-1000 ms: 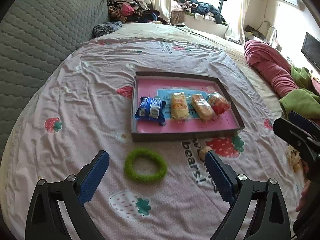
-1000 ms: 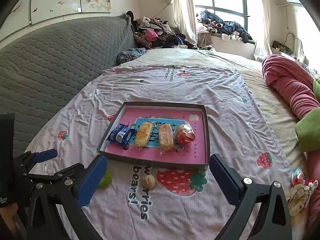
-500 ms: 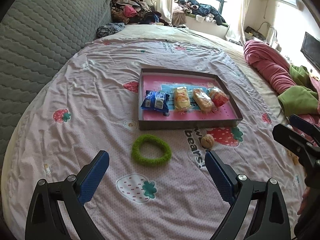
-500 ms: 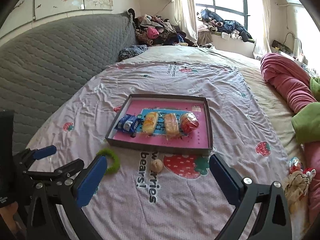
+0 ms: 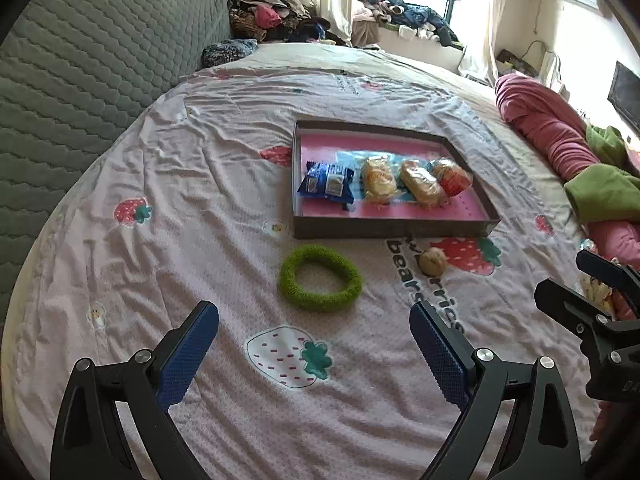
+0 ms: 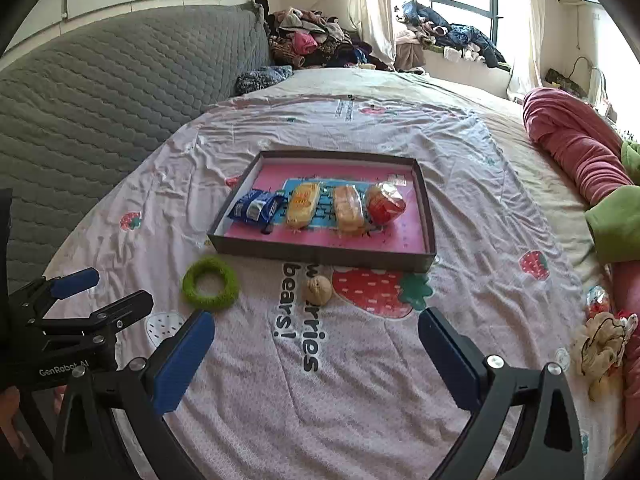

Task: Organize objects
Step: 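Move the left tool to the green ring while the right tool approaches the walnut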

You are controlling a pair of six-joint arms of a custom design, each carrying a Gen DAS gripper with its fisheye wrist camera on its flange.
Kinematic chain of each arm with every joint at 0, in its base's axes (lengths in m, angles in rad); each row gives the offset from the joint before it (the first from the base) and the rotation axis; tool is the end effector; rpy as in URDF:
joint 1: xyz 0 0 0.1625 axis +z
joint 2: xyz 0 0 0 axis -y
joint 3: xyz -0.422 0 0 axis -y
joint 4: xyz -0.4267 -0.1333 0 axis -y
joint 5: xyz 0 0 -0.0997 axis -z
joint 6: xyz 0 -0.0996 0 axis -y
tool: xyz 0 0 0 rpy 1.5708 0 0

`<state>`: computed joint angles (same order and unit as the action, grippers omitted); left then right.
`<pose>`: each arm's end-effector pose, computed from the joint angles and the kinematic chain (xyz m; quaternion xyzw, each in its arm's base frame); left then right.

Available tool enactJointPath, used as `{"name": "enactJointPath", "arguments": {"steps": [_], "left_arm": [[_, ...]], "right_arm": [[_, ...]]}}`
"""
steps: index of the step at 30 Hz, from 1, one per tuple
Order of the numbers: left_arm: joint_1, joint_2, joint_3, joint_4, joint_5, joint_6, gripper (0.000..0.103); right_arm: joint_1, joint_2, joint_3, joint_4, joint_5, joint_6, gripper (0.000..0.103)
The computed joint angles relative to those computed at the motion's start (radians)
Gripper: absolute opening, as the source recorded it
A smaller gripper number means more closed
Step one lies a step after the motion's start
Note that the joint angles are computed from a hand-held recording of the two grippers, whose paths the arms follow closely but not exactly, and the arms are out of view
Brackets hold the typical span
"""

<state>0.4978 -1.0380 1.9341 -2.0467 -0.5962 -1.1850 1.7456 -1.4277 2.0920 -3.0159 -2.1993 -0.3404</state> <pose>-0.3795 -0.4517 0.1011 0.0491 0.8683 -0.3352 0.3624 0.1647 -0.5027 0.3301 0.1103 -0.8804 0.3370 0.3148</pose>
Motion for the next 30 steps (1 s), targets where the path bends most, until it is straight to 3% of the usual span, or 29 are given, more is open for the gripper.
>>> {"name": "enactJointPath", "arguments": {"steps": [30], "left_arm": [[0.076,0.075,0.026,-0.181,-0.004,0.135,0.097]], "right_arm": [[-0.095,0.081,-0.017,0.003,0.065,-0.002,0.103]]}}
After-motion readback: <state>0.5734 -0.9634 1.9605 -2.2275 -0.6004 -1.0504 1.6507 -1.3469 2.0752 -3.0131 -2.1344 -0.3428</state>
